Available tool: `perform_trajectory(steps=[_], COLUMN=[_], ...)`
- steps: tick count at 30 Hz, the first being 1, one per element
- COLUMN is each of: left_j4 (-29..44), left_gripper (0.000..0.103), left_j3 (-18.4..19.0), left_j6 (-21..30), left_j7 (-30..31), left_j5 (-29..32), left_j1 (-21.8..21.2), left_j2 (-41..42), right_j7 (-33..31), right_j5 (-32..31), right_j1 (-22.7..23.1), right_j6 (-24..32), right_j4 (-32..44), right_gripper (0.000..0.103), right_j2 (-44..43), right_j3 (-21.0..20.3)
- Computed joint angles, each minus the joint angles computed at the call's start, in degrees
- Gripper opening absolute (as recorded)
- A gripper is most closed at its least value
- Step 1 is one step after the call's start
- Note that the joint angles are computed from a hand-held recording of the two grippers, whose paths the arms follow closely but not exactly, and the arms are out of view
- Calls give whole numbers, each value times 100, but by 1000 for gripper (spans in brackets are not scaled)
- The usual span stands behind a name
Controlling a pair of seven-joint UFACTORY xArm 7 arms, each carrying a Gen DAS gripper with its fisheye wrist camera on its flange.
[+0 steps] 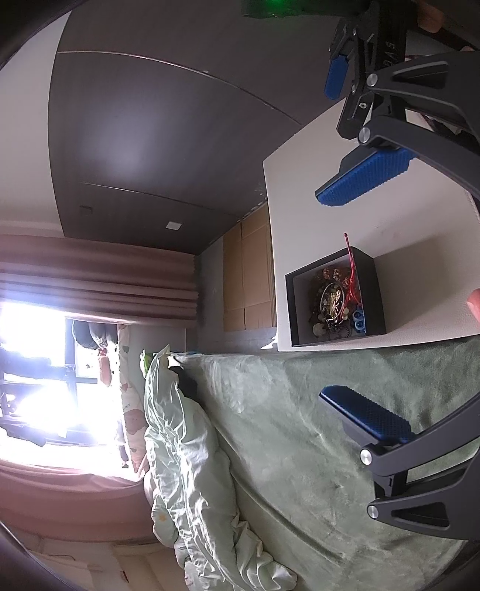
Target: Organize jewelry
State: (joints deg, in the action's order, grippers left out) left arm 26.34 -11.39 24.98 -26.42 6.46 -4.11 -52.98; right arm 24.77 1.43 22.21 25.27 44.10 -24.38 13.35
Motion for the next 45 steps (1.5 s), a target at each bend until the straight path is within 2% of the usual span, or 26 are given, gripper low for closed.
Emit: perform_trajectory(steps=[45], left_j4=[-5], left_gripper=[95], left_j3=[91], left_j6=[-17], left_j7=[64], left_j5=[-66], left_j1=[-58], left_j2=[74], right_j7=[-68], right_j5=[18], right_j1=[6], right_j6=[15], right_j4=[11], right_gripper=[97], right_j2=[23], right_j3=[-25])
